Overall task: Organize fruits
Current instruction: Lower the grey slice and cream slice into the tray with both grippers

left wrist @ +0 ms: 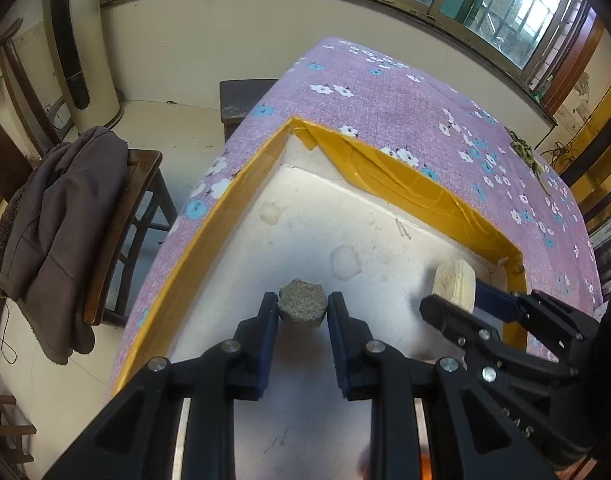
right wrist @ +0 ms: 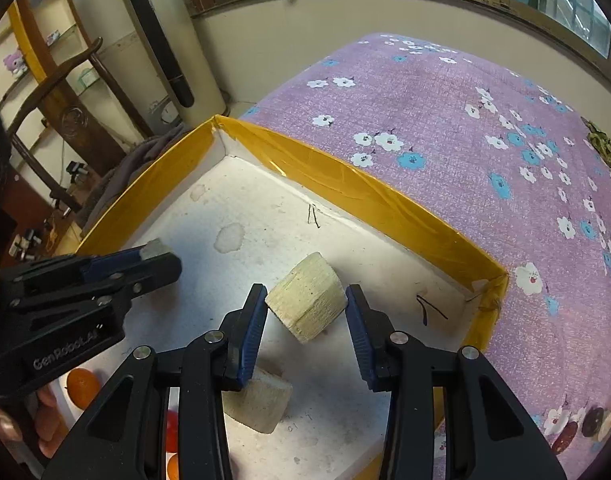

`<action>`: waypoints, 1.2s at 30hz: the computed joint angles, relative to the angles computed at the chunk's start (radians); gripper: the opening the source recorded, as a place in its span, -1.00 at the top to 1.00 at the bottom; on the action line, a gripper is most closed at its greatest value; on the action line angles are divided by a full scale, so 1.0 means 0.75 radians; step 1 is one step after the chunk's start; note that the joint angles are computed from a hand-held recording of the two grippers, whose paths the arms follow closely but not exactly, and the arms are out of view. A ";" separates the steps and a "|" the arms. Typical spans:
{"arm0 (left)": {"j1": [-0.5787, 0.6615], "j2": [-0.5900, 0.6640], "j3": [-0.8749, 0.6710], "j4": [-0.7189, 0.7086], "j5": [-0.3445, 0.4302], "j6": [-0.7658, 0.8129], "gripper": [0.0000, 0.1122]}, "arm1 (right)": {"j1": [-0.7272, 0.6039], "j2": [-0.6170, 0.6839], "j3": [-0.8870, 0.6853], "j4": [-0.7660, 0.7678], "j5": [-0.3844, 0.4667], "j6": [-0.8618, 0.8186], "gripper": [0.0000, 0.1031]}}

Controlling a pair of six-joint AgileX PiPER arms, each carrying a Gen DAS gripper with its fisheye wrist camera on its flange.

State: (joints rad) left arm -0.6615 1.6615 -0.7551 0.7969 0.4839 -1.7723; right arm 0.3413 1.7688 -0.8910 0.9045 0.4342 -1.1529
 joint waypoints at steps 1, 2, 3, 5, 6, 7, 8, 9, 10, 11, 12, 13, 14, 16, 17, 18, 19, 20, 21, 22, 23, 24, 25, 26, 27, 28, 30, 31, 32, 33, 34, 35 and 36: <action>0.009 0.016 -0.021 -0.012 0.001 0.028 0.51 | -0.007 0.001 -0.004 -0.002 0.001 0.002 0.24; 0.020 0.029 -0.040 -0.025 -0.003 0.058 0.51 | -0.013 0.003 -0.008 -0.006 -0.002 0.007 0.24; 0.033 0.039 -0.058 -0.038 -0.011 0.087 0.51 | -0.018 0.001 -0.009 -0.011 -0.007 0.011 0.24; 0.056 0.064 -0.098 -0.061 -0.019 0.144 0.51 | -0.032 0.003 -0.013 -0.020 -0.011 0.022 0.24; 0.066 0.079 -0.119 -0.075 -0.020 0.176 0.51 | -0.036 0.006 -0.015 -0.028 -0.014 0.034 0.24; 0.078 0.095 -0.140 -0.095 -0.022 0.212 0.51 | -0.036 0.013 -0.019 -0.032 -0.018 0.043 0.24; 0.086 0.110 -0.160 -0.110 -0.024 0.239 0.51 | -0.036 0.018 -0.022 -0.042 -0.018 0.057 0.24; 0.097 0.123 -0.176 -0.130 -0.031 0.271 0.51 | -0.033 0.020 -0.022 -0.047 -0.023 0.067 0.24; 0.105 0.138 -0.193 -0.149 -0.036 0.299 0.51 | -0.030 0.021 -0.019 -0.047 -0.031 0.072 0.24; 0.110 0.151 -0.210 -0.167 -0.036 0.326 0.51 | -0.025 0.025 -0.022 -0.056 -0.035 0.086 0.24; 0.114 0.163 -0.223 -0.179 -0.037 0.348 0.51 | -0.017 0.026 -0.022 -0.068 -0.047 0.099 0.24; 0.116 0.176 -0.237 -0.186 -0.031 0.365 0.51 | -0.010 0.028 -0.023 -0.078 -0.057 0.109 0.24; 0.115 0.185 -0.249 -0.169 -0.023 0.360 0.51 | -0.005 0.031 -0.026 -0.094 -0.062 0.126 0.24; 0.119 0.198 -0.270 -0.181 -0.016 0.386 0.51 | 0.007 0.034 -0.027 -0.120 -0.084 0.154 0.24; 0.121 0.203 -0.276 -0.181 -0.012 0.390 0.51 | 0.012 0.035 -0.027 -0.135 -0.094 0.168 0.24; 0.120 0.206 -0.280 -0.173 -0.008 0.390 0.51 | 0.016 0.036 -0.026 -0.143 -0.102 0.175 0.24; 0.118 0.206 -0.280 -0.168 -0.004 0.391 0.51 | 0.021 0.036 -0.024 -0.156 -0.111 0.186 0.24; 0.117 0.204 -0.276 -0.161 -0.006 0.389 0.51 | 0.026 0.035 -0.024 -0.180 -0.121 0.209 0.24; 0.117 0.201 -0.269 -0.153 -0.011 0.383 0.50 | 0.029 0.036 -0.025 -0.202 -0.127 0.229 0.24; 0.115 0.195 -0.260 -0.144 -0.013 0.376 0.46 | 0.031 0.037 -0.027 -0.225 -0.130 0.248 0.24; 0.115 0.192 -0.259 -0.143 -0.006 0.377 0.31 | 0.031 0.035 -0.028 -0.242 -0.132 0.262 0.23; 0.110 0.190 -0.259 -0.134 0.011 0.365 0.24 | 0.027 0.032 -0.027 -0.245 -0.131 0.266 0.22; 0.107 0.187 -0.257 -0.130 0.027 0.357 0.06 | 0.022 0.031 -0.029 -0.252 -0.127 0.273 0.18; 0.105 0.182 -0.249 -0.123 0.037 0.343 0.01 | 0.017 0.027 -0.028 -0.259 -0.124 0.280 0.14; 0.105 0.172 -0.234 -0.113 0.032 0.326 0.01 | 0.005 0.023 -0.029 -0.243 -0.113 0.260 0.14; 0.106 0.161 -0.219 -0.111 0.022 0.319 0.01 | 0.001 0.016 -0.022 -0.238 -0.114 0.253 0.14; 0.103 0.145 -0.201 -0.122 0.016 0.326 0.00 | -0.003 -0.008 -0.003 -0.250 -0.121 0.266 0.14; 0.094 0.138 -0.194 -0.116 0.027 0.316 0.00 | -0.009 -0.021 0.007 -0.257 -0.122 0.270 0.14; 0.080 0.133 -0.190 -0.104 0.041 0.300 -0.01 | -0.012 -0.031 0.016 -0.264 -0.126 0.274 0.14; 0.067 0.125 -0.181 -0.094 0.055 0.287 -0.01 | -0.023 -0.051 0.033 -0.265 -0.129 0.272 0.14; 0.058 0.117 -0.172 -0.087 0.063 0.276 -0.02 | -0.039 -0.064 0.040 -0.235 -0.114 0.237 0.14; 0.050 0.108 -0.162 -0.081 0.067 0.266 -0.04 | -0.055 -0.082 0.050 -0.202 -0.097 0.200 0.14; 0.038 0.097 -0.149 -0.073 0.074 0.247 -0.05 | -0.065 -0.106 0.068 -0.189 -0.095 0.188 0.14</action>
State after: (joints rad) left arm -0.6327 1.7342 -0.8668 0.7423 0.5392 -1.5867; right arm 0.2928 1.6894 -0.8403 0.7626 0.3633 -1.0120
